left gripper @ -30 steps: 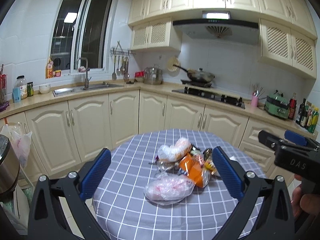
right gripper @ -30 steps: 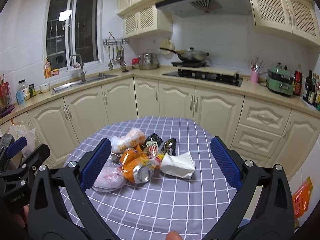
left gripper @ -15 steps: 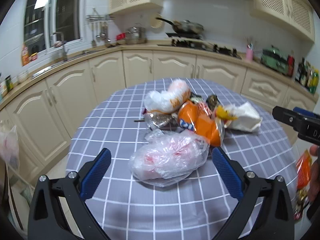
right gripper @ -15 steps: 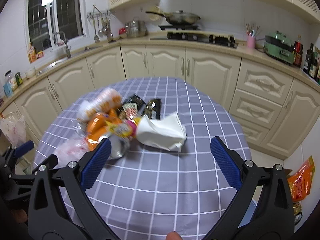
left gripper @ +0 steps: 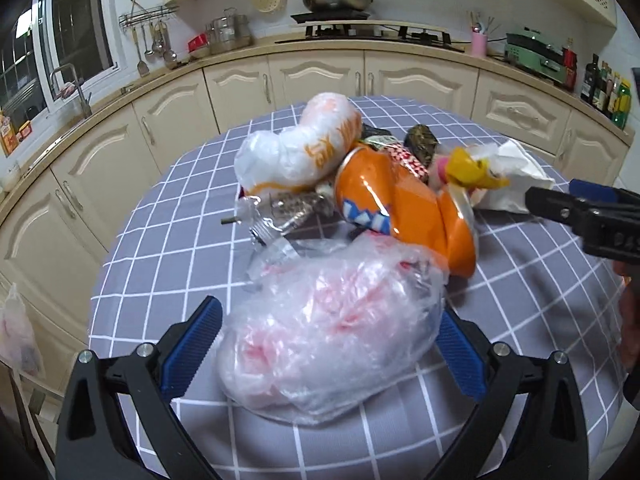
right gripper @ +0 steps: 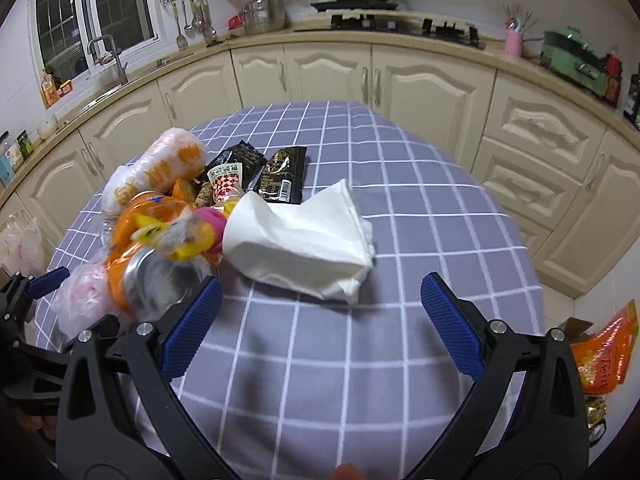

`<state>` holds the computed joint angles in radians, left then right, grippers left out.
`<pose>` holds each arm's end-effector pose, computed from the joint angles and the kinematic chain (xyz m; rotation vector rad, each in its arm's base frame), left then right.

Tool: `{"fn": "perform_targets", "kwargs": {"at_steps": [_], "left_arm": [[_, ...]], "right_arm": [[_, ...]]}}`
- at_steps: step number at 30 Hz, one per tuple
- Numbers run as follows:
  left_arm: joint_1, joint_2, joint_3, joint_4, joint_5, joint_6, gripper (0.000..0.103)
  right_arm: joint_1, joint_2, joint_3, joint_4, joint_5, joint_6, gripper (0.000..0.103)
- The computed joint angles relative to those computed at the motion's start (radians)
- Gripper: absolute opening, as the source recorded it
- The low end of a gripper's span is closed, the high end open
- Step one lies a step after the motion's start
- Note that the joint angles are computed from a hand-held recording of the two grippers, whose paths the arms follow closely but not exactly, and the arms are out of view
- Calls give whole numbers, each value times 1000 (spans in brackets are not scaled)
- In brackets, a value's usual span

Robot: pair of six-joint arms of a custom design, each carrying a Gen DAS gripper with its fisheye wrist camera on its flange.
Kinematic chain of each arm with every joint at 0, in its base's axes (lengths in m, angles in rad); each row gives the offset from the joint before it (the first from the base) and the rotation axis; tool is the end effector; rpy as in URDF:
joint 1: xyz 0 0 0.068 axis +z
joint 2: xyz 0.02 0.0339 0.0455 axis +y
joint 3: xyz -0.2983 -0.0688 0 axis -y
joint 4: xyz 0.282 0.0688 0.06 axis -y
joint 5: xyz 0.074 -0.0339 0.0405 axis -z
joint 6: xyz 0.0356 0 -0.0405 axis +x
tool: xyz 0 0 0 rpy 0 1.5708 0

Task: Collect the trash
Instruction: 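Grasp the clear plastic bag with the left tool while the right tool grasps the white tissue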

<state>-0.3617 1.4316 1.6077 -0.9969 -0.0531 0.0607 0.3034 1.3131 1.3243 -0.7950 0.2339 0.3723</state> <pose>0.3003 -0.1116 0.4372 0.4769 2.3435 -0.0783 0.2909 0.0824 0.3884 0.1935 2.3206 0.0622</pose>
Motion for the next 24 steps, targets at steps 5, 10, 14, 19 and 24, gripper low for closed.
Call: {"fn": "perform_targets", "kwargs": {"at_steps": [5,10,14,19,24], "left_arm": [[-4,-12,-14,16,5,5,91],[11,-22,-22,14,41,-12,83],[20,-41,-39,22,59,-21,79],[45,-92,-78,32,92,-52,75],[76,-154,-107,26,113,-95,72]], "right_arm": [[-21,77,50,18,-53,0,97],[-29,117,64,33,-63,2,90],[-40,79,24,59,-97,9,85],[-61,-36,-56,81,-110,25,85],[-102,-172,-112,63,-158,44,85]]}}
